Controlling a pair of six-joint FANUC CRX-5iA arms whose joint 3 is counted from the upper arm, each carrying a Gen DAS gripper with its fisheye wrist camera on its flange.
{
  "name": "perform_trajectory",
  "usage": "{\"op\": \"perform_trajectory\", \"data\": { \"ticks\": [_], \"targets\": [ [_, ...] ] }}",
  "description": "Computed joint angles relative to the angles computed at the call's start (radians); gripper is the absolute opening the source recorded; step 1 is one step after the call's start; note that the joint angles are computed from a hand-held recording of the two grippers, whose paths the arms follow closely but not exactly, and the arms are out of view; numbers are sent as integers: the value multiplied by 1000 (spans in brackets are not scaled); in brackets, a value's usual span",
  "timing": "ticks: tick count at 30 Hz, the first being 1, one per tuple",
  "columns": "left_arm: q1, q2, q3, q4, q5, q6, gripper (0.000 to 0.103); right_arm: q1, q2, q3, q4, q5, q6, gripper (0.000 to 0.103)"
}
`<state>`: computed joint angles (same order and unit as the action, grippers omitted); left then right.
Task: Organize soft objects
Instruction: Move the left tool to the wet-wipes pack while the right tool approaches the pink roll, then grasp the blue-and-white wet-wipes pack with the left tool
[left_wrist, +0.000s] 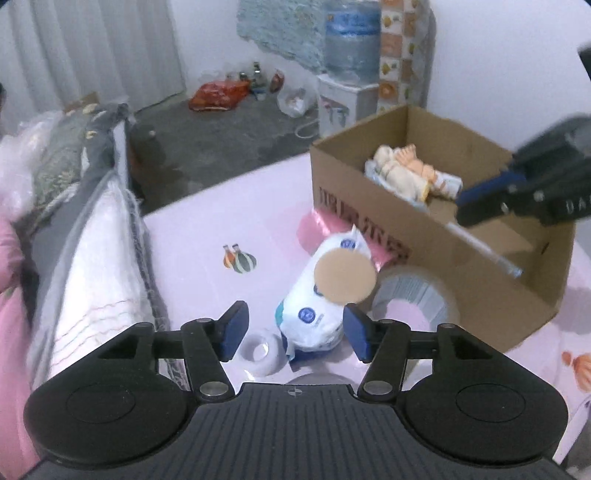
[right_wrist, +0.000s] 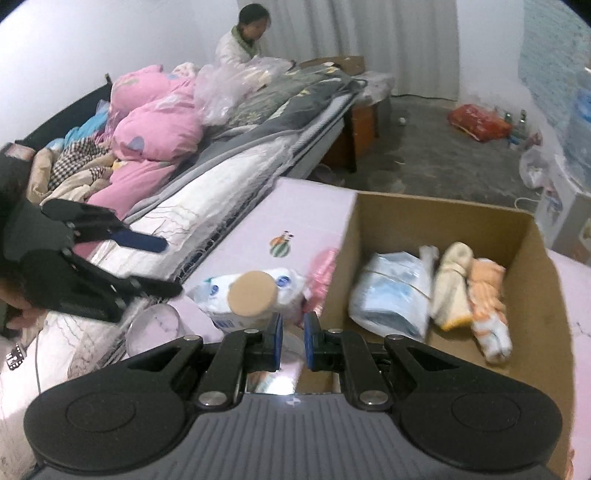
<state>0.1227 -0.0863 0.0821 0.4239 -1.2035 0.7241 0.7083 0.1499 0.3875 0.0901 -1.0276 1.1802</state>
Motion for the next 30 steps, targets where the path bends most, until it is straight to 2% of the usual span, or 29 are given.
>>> {"op": "perform_trajectory", "data": {
  "ticks": [4, 7, 10, 16, 20, 25, 30],
  "targets": [
    [13, 23, -27, 50, 3, -89, 58, 12, 87, 103, 2, -43, 15, 51],
    [7, 45, -42, 88, 13, -124, 66, 18, 123, 138, 21, -44, 8, 51],
    [-11, 59, -61, 122, 46, -170, 66, 21, 135, 143, 37, -34, 8, 51],
    [-72, 94, -44, 65, 72, -161, 71, 16, 133, 133, 25, -27, 23, 51],
    [-89, 107, -42, 21, 87, -150, 64, 17, 130, 128, 11, -26, 40, 51],
    [-45, 168, 18, 77, 6, -53, 60, 19, 143, 146, 4, -34, 55, 51],
    [26, 290, 121, 185, -127, 117, 63, 14, 154, 156, 4, -39, 60, 51]
  ]
}}
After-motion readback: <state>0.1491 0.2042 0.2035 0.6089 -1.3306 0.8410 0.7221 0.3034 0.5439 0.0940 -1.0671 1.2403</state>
